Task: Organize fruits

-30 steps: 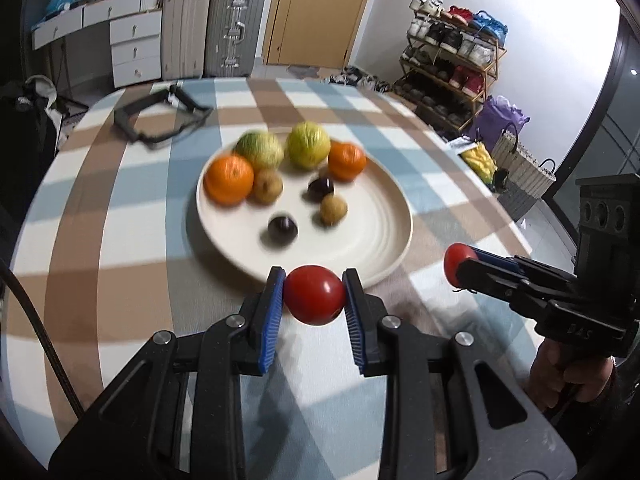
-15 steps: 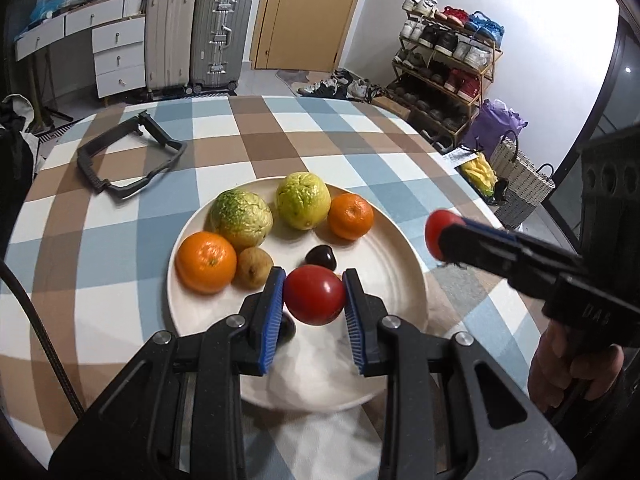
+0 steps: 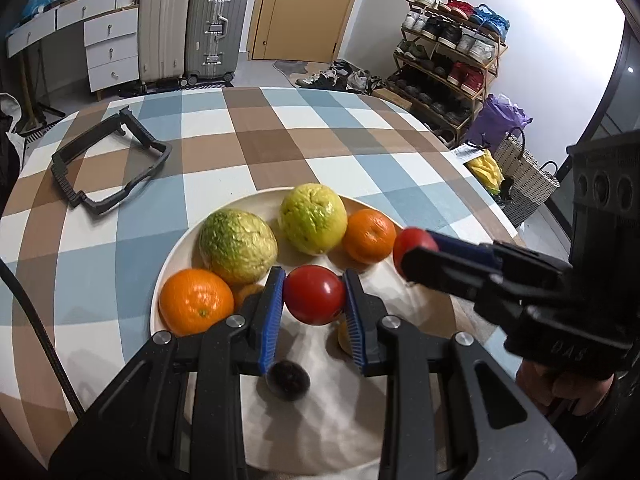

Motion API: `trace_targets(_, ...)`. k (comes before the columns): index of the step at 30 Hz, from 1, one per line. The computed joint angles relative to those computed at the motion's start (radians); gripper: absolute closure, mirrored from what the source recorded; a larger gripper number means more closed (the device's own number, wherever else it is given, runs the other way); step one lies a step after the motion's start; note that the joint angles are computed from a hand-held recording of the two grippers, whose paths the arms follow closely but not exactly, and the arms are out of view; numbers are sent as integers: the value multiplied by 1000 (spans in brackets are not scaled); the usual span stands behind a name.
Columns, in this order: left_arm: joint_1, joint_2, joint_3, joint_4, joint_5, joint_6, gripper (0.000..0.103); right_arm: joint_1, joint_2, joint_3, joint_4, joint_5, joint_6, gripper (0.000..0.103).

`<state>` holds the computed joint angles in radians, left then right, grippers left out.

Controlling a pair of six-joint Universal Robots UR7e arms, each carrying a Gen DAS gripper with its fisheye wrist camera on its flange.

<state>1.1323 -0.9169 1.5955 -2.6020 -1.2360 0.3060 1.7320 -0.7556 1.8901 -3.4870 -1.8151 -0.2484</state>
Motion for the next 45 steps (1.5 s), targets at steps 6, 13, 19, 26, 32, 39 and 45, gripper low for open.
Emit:
trace_targets(6,6,33,-37,1,-4,6,77,-13,14,-10,15,-2,-7,72)
trace_targets(13,11,44,-41,-2,-12,-2,77,-17,15,-10,21,-1,-5,72)
trace_targets(19,11,42,-38,0,-22,-13,77,-11,26,-14,11,-18,-20,72)
trace_targets(26,-3,11,-18,0,-13,-18,75,-7,19,3,-40,-5,-22,57)
trace_targets(32,-34,-67,71,-75,2,-11,50,24,-5,67,-177,-15,-48,52)
trace_targets(39,-88,-186,199,-201,55,-36,23,74,-41,144,-289,-61,-48,34)
trace_targets(45,-140,-286,302,-332,112,-27,10,149,-56,200,-446,-103,-98,13)
